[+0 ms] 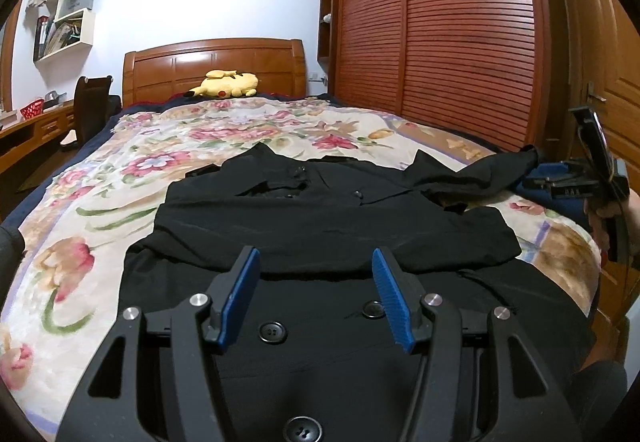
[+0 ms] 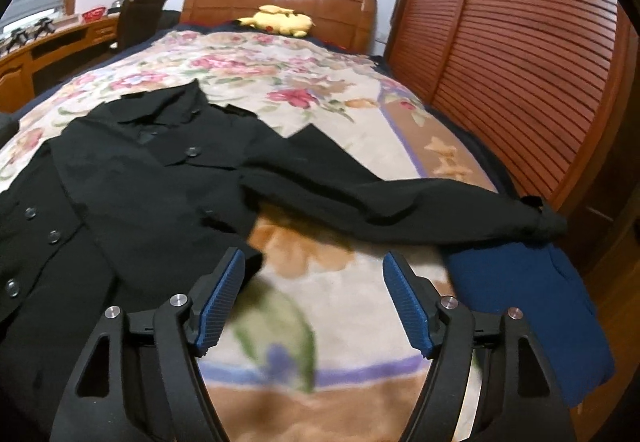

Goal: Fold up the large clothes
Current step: 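Pull the sleeve outward and grip its cuff with the right tool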

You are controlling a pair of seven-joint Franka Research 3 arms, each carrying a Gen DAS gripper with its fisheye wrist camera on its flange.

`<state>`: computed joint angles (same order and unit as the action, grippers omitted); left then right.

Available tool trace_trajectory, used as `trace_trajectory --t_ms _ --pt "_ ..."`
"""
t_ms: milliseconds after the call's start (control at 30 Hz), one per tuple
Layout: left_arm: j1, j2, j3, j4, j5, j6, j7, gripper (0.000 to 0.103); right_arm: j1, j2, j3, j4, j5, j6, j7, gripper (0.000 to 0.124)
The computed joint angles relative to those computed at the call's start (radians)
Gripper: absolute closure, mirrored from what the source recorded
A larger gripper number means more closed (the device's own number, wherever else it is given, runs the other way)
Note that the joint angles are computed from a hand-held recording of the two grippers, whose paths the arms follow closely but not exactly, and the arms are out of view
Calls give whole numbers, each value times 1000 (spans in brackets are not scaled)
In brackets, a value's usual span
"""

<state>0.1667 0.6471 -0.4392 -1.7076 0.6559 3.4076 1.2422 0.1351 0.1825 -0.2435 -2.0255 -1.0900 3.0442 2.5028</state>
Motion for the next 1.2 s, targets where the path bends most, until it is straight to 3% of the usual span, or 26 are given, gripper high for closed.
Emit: trace_trajectory --t_ms 167,433,800,1067,1200 --pt "-32 -8 32 -6 -4 8 8 45 -37 34 -4 40 108 -5 -113 51" --pt "5 8 -19 3 3 -22 28 45 -54 96 -58 137 329 -65 -271 50" --pt "12 16 -35 4 -35 -46 70 45 -61 188 -140 278 503 -192 -236 50" --pt "27 16 -54 -3 -62 -59 103 45 -107 220 -106 305 636 -254 -261 50" --pt "14 13 -42 -3 -77 -61 117 45 -135 217 -81 295 722 -218 -290 50"
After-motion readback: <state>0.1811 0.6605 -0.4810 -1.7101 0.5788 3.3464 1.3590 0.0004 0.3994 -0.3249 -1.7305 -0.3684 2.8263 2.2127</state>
